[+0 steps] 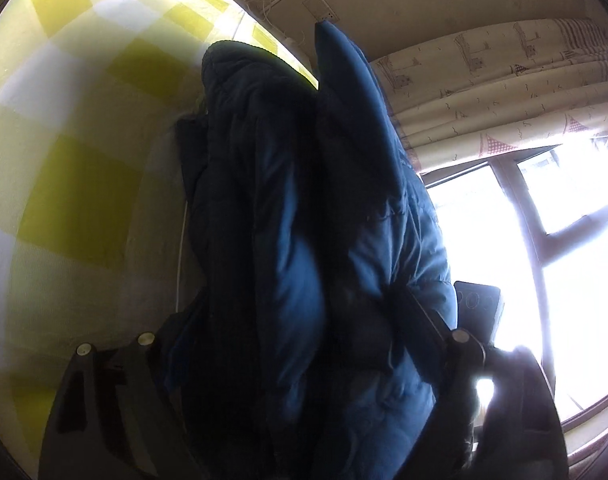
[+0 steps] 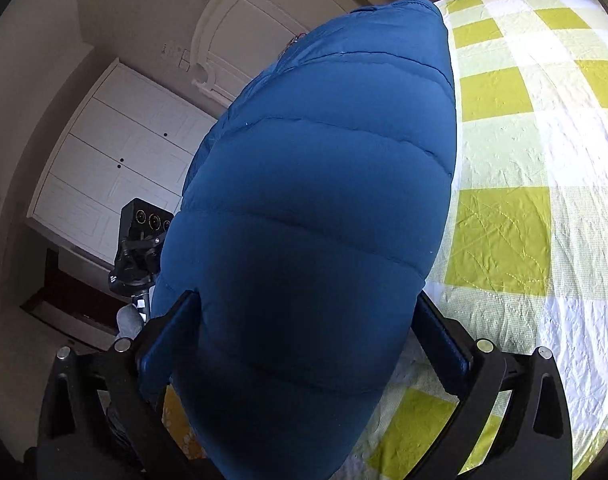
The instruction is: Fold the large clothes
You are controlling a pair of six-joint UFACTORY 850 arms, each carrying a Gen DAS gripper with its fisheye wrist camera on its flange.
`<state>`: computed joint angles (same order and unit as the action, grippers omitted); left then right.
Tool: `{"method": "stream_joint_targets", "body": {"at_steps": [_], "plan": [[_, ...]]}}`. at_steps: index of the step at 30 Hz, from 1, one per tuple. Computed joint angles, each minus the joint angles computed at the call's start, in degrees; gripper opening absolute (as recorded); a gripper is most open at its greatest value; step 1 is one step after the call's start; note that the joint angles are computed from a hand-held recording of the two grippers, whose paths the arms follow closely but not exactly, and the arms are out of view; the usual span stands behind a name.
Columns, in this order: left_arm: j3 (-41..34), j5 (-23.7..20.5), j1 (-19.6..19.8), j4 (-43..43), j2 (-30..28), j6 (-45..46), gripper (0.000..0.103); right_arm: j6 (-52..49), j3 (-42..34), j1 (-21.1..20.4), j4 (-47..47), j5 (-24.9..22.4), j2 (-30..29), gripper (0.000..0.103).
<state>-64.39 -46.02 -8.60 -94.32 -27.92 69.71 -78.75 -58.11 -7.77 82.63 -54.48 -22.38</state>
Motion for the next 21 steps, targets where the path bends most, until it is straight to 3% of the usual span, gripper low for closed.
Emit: {"method": "stream_joint_targets", "body": {"at_steps": [2,5,10,16,18,21], "plan": [[1.7,1.3,-0.5,-4.2,1.2,5.1,0.062,-5.5,2.0,0.4,4.6,1.7,1.6,0.089],[2.7,4.6,-2.2,-10.3,2.6,11.6,0.051,-16.4,5.4,1.9,12.7,7.8,5.3,0.08],[-4.9,5.3,-5.2,-14.7,-2.4,11.6,0.049,-24.1,3.4,0.9,22.1,11.1,5.8,0.076],[-22.0,11.3,-9.5,-9.1,-13.6,0.0,0.048,-15.1,-10.0,-2.6,17.8,15.2,-3.9,0.074],[-24.4,11.6,-9.7,-10.9,-15.8,0.7,0.048,-12.0,-13.4,-1.8,15.2,19.9,-6.4,0.073],[-25.9,11.8,-9.5,-10.5,-17.0,-0.2,0.048,-14.8,-13.1,-3.2,17.5,19.9,-7.2,0.073]]}}
